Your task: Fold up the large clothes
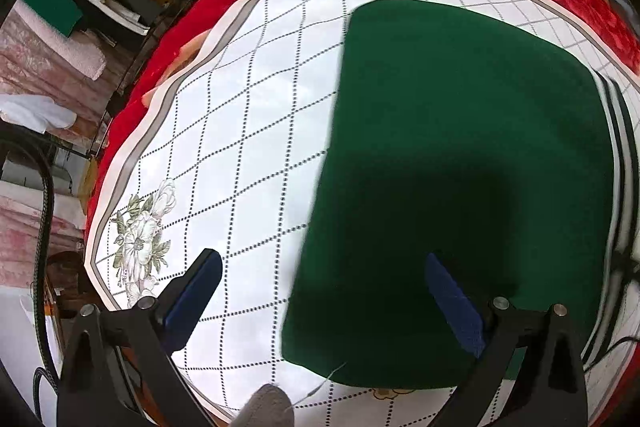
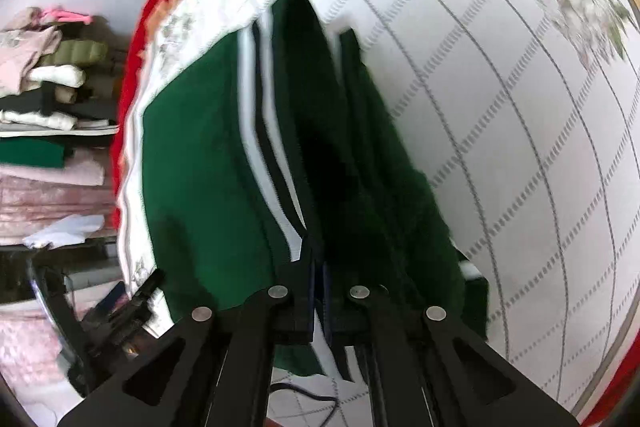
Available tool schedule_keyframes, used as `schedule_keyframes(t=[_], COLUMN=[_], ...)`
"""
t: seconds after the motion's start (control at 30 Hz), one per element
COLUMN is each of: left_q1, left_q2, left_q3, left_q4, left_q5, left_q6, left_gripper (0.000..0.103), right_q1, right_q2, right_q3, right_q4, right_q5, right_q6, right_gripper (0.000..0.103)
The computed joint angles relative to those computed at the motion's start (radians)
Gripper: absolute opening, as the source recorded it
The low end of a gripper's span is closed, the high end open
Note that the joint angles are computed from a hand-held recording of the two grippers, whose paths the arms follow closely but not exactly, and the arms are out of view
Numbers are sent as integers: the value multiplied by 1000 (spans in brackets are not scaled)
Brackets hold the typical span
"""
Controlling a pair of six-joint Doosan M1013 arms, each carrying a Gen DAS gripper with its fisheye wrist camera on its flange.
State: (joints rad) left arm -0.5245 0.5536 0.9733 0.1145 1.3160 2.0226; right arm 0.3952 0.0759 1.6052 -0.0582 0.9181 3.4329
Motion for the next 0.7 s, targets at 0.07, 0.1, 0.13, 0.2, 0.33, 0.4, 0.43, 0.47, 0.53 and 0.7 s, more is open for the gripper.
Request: schedule_keyframes(t=[0.07,0.1,0.13,0.2,0.33,0.4,0.43,0.47,0.53,0.7], left_q1=[6,6,9,23,56,68,72,75,80,96], left_q2=[25,31,36,63,158,216,236,254,298,420], left_q3=[-39,-54,-66,-119,-287,-366,-381,-394,-442,-617], left_q4=[13,14,13,-17,-166,-252,-292,-317,-375,-586], left_q5=[34,45,50,76,246,345,361,377,443,627], left_q6=[-14,-25,-37,-50,-78,-81,-84,-84,-88,-106], left_gripper=[103,103,103,103,103,103,103,103,103,103], right_q1=[2,-7,-10,1,-7,-58,-84,-106,-136,-121], right_q2=[-42,-57,-65,-83,-138,-139,-107,-99,-96,-101], right_q3=[115,121,116,106,166,206,206,235,308,345], right_q4=[39,48,48,-30,-103,13,68,132,356,411], right_q5=[-117,-132,-127,-85,-108,-177,-233,-305,-480,-624], right_q6=[5,-28,-58,-41,-26,-168,-240,-312,-515,-559], right_gripper=[2,2,7,20,101,101,101,101,101,100])
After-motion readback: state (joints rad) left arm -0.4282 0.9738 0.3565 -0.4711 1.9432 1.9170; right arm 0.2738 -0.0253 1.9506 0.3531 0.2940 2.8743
